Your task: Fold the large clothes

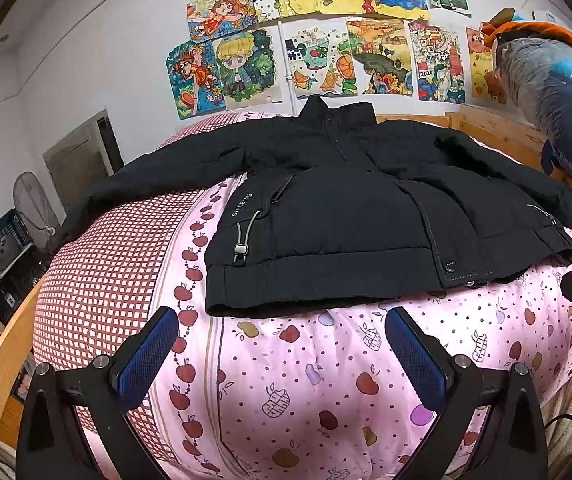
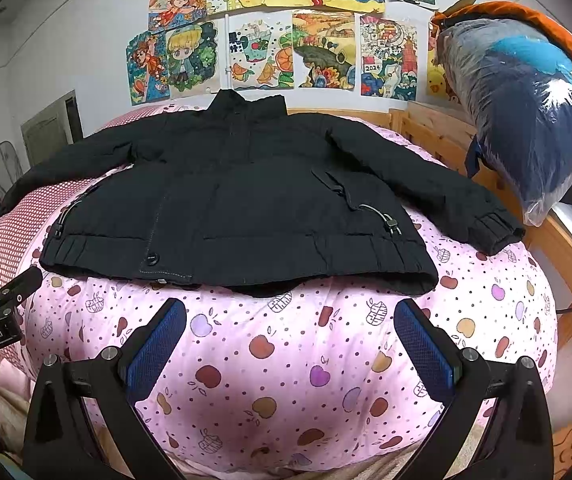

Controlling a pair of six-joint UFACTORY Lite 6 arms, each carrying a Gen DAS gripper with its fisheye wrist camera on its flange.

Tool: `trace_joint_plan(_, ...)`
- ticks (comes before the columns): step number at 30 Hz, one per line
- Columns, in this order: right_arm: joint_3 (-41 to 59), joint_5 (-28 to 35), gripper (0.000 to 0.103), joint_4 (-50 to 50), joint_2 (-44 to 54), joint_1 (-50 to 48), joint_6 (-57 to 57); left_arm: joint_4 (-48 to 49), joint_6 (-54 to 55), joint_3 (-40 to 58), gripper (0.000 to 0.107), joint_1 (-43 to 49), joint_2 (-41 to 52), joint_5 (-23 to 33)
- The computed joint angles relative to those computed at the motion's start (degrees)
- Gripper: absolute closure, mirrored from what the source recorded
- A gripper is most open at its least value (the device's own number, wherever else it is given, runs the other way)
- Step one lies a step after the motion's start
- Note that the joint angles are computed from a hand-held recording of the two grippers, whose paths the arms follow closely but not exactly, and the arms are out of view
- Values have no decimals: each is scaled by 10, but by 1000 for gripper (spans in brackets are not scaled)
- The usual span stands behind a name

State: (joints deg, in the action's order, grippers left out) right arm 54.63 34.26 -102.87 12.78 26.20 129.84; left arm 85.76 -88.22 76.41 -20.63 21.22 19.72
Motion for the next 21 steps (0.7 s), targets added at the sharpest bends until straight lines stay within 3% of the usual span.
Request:
trace_joint_plan(13, 16, -19, 1, 32, -34, -21, -49, -86, 118, 76, 4, -3, 22, 22)
trace_joint_plan(18, 36, -29, 1, 42, -41, -43, -74, -195, 256, 160, 4, -3, 50, 28)
trace_joint_plan(21, 54, -14, 1, 60, -43, -59, -86, -316, 411, 266, 4, -5, 96, 54)
